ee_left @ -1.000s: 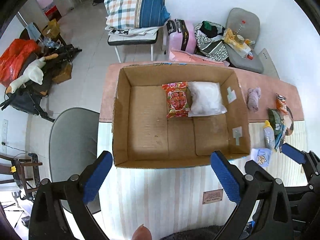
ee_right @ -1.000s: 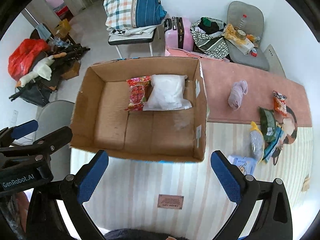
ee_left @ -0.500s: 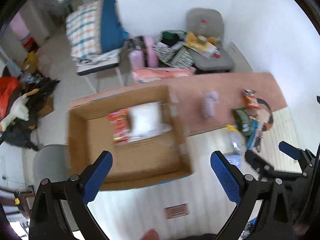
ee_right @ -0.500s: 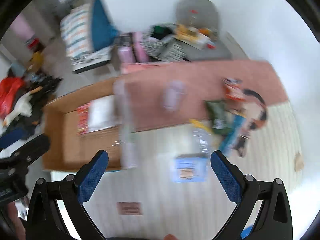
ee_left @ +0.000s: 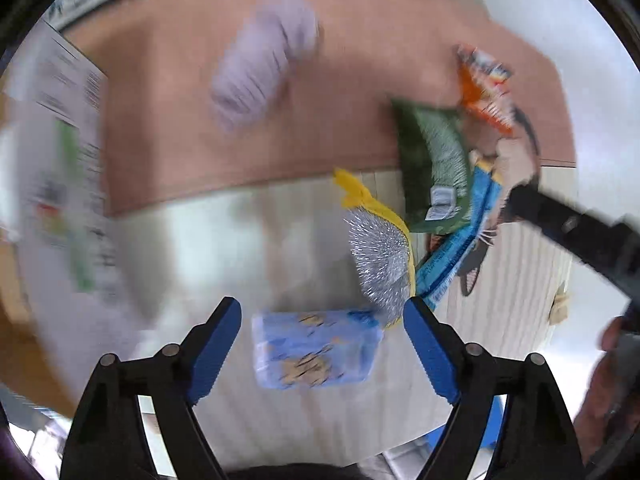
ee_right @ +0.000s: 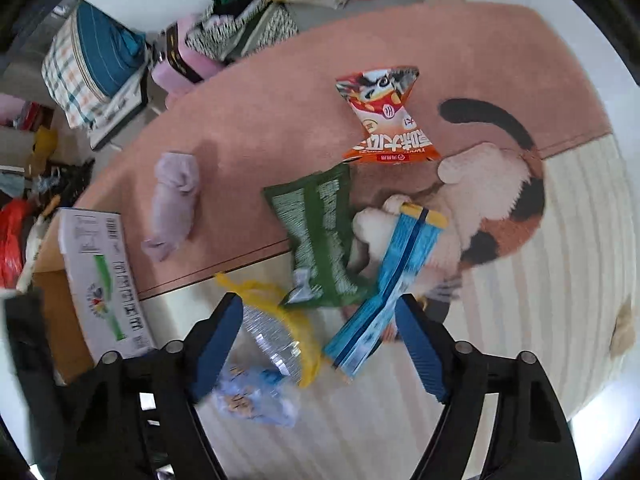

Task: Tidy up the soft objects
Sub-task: 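Grasp the yellow-and-silver scrubber with the left tool while the right tool grasps the green snack bag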

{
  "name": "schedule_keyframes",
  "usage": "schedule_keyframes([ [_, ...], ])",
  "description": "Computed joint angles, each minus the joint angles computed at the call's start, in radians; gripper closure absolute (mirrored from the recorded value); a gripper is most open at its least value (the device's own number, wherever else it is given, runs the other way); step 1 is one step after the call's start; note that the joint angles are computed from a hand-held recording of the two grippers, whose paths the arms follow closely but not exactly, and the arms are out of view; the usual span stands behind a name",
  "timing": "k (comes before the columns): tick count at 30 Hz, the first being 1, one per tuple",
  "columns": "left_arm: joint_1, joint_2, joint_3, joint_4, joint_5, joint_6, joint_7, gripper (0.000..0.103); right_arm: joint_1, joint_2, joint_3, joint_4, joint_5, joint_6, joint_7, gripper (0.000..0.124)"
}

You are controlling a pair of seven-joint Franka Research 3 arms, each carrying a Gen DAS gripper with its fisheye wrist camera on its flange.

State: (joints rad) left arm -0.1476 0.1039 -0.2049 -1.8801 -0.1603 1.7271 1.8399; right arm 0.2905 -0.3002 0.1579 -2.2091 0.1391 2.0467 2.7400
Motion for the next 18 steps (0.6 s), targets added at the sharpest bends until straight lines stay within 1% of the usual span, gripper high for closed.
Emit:
schedule_keyframes([
  [1, -0.005, 0.012, -0.003, -0.016, -0.006, 0.005, -0.026, 0.021, -0.001, 0.006, -0.014, -0.011, 0.011, 0.006, -0.035, 0.050],
  [5, -0.003, 0.044, -0.011, -0.056, -0.096, -0.010, -0.081, 0.021, -0.008, 0.049, -0.057, -0.032, 0.085, 0.029, -0.166, 0.050],
  [7, -0.006, 0.040, -0.016, -0.078, -0.110, 0.014, -0.097, 0.021, -0.015, 0.072, -0.069, -0.033, 0.117, 0.037, -0.209, 0.050],
  [11, -0.020, 0.028, -0.021, -0.109, -0.091, 0.075, -0.143, 0.023, -0.024, 0.129, -0.085, -0.024, 0.183, 0.050, -0.289, 0.050],
  [13, -0.029, 0.012, -0.025, -0.126, -0.070, 0.114, -0.151, 0.035, -0.026, 0.157, -0.089, -0.019, 0.214, 0.050, -0.317, 0.051],
  [14, -0.034, 0.005, -0.027, -0.132, -0.058, 0.125, -0.151, 0.047, -0.026, 0.171, -0.090, -0.016, 0.235, 0.049, -0.328, 0.051],
  [15, -0.040, -0.001, -0.029, -0.137, -0.037, 0.134, -0.153, 0.054, -0.025, 0.182, -0.089, -0.012, 0.250, 0.045, -0.336, 0.051],
  [18, -0.047, -0.016, -0.029, -0.149, -0.016, 0.141, -0.137, 0.059, -0.020, 0.220, -0.086, 0.003, 0.276, 0.017, -0.341, 0.078],
])
